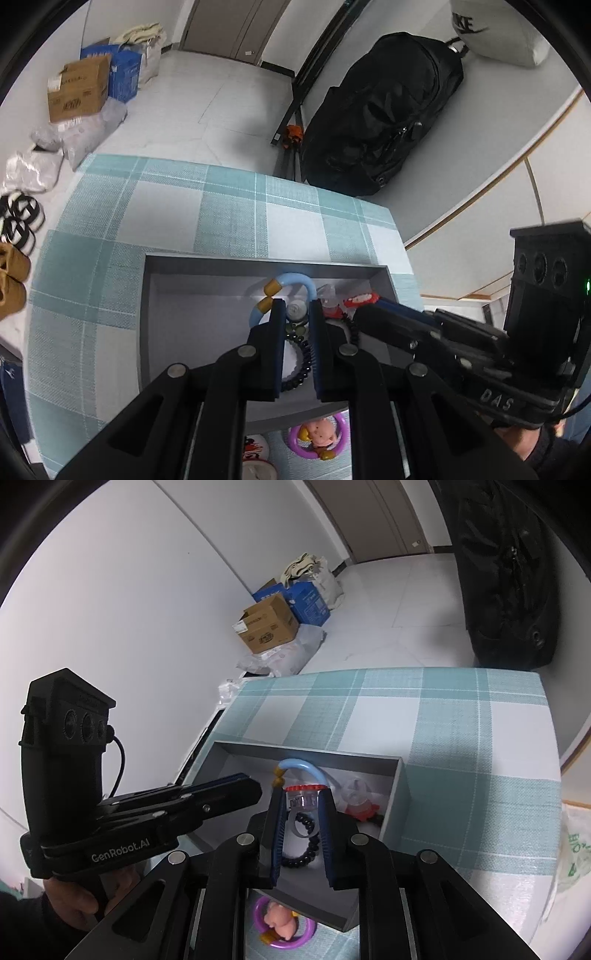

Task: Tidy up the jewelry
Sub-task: 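Open both tools to drop the charm and ring into the grey box, then raise both tools out of the grey box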

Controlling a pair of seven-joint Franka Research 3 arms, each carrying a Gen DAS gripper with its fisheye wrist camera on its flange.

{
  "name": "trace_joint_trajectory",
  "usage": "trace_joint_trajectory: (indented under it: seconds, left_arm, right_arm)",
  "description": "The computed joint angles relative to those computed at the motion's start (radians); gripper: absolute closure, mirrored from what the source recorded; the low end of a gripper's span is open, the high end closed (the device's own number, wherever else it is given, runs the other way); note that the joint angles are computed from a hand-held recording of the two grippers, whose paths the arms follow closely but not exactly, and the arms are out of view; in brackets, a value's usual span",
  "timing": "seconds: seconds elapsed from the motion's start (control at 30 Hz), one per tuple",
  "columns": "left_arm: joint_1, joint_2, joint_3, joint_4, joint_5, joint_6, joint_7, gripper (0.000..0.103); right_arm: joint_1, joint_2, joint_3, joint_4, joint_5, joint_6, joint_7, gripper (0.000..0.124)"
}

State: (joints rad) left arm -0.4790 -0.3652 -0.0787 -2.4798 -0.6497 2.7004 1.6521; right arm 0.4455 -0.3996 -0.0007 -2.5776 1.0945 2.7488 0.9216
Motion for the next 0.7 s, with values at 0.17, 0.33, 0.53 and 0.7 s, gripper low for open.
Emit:
trace_joint_trajectory:
  seconds: [0.17, 0.33, 0.53, 0.7]
  left_arm:
    - [-0.001, 0.0, 0.018, 0.009, -0.08, -0.043, 0.035, 0.074]
    - [-0.001, -0.044, 0.003, -0.026, -0.076, 0.01, 0.031, 0.049]
    - [0.009, -0.086, -0.006, -0.07, 0.018, 0.035, -0.056, 0.049]
    - [0.04, -0.157, -0.035, -0.141, 0.152, 0.095, -0.186, 0.049]
  right_arm:
    - [0.014, -0.058, 0.011, -0.044, 0.015, 0.062, -0.031, 0.058]
    - [0.009, -0.114, 0.02, -0.099, -0.037, 0.113, 0.043, 0.051]
    - [0.081, -0.183, -0.021, -0.166, -0.057, 0.206, 0.065, 0.042]
    - [0.138, -0.237, -0.052, -0.227, -0.066, 0.269, 0.092, 0.035]
